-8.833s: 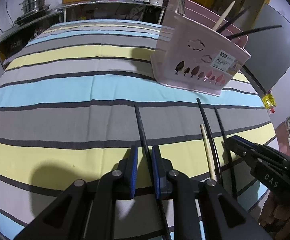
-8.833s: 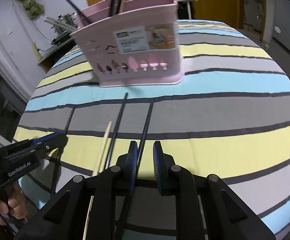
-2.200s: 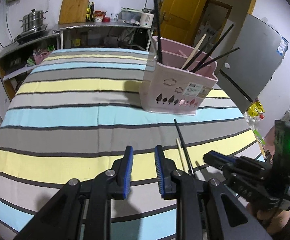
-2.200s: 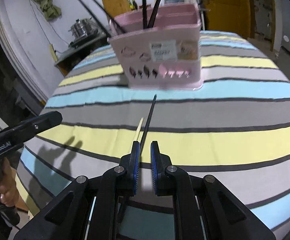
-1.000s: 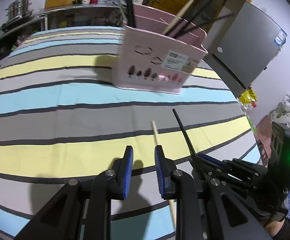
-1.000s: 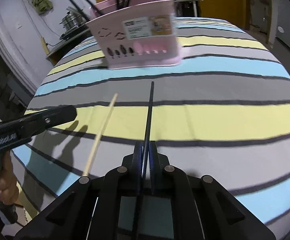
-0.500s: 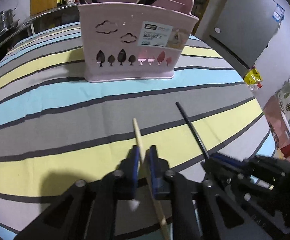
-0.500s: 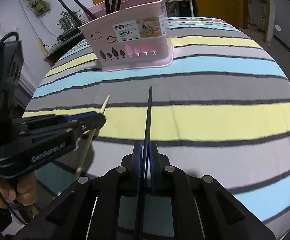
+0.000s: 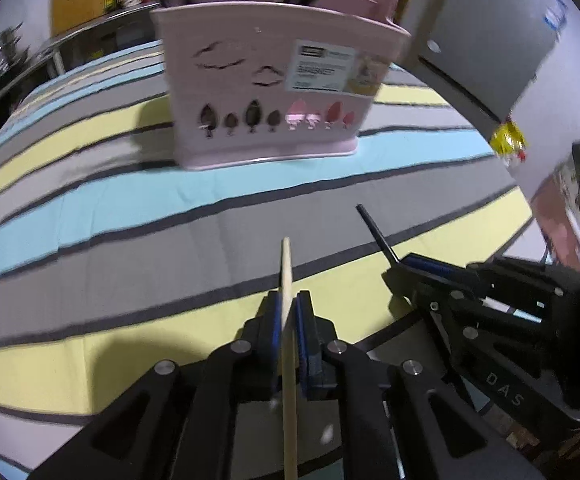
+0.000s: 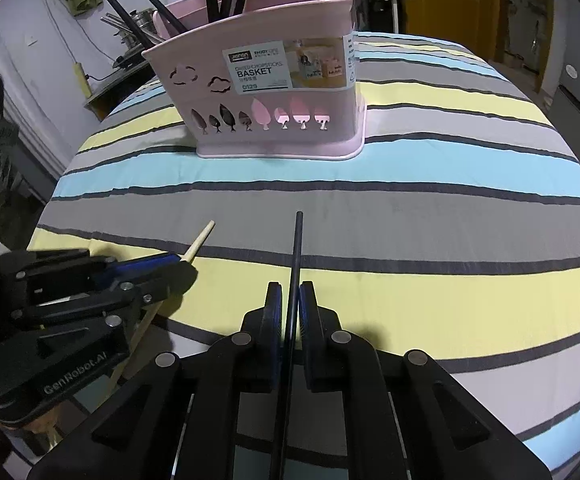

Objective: Organize utensils
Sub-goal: 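Lift both held chopsticks and lower them into the pink basket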

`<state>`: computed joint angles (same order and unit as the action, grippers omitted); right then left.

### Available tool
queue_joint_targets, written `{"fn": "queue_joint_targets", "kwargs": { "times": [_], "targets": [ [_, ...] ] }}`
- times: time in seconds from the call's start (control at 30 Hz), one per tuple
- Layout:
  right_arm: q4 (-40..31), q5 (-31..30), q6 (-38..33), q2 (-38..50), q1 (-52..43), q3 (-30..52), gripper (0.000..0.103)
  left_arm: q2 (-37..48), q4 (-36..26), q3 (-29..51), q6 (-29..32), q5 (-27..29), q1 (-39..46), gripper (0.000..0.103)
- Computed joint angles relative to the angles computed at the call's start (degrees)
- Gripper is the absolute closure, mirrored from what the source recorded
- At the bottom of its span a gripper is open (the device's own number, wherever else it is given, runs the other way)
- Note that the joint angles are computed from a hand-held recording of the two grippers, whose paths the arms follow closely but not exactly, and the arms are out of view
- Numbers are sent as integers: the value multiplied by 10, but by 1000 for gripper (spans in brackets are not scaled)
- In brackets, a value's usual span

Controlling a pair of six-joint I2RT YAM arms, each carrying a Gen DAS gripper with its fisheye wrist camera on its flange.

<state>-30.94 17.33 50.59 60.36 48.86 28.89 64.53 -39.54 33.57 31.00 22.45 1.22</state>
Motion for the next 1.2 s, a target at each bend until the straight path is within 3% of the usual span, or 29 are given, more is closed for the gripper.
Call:
{"fn": "queue_joint_targets", "kwargs": {
  "times": [0.37, 0.57, 0.83, 1.2],
  "targets": [
    [-9, 5, 0, -24, 6, 7, 98, 7, -4, 14, 12, -8, -9, 96],
    [-49, 37, 3, -73, 24, 34, 98, -17, -52, 47, 32, 38, 33, 96],
    [-96, 87, -4, -118, 43, 90, 98, -14, -155, 146, 90, 128, 125, 96],
    [-123, 155, -22, -123, 75, 163, 98, -18, -209, 223, 95, 198, 159, 96]
  ]
}}
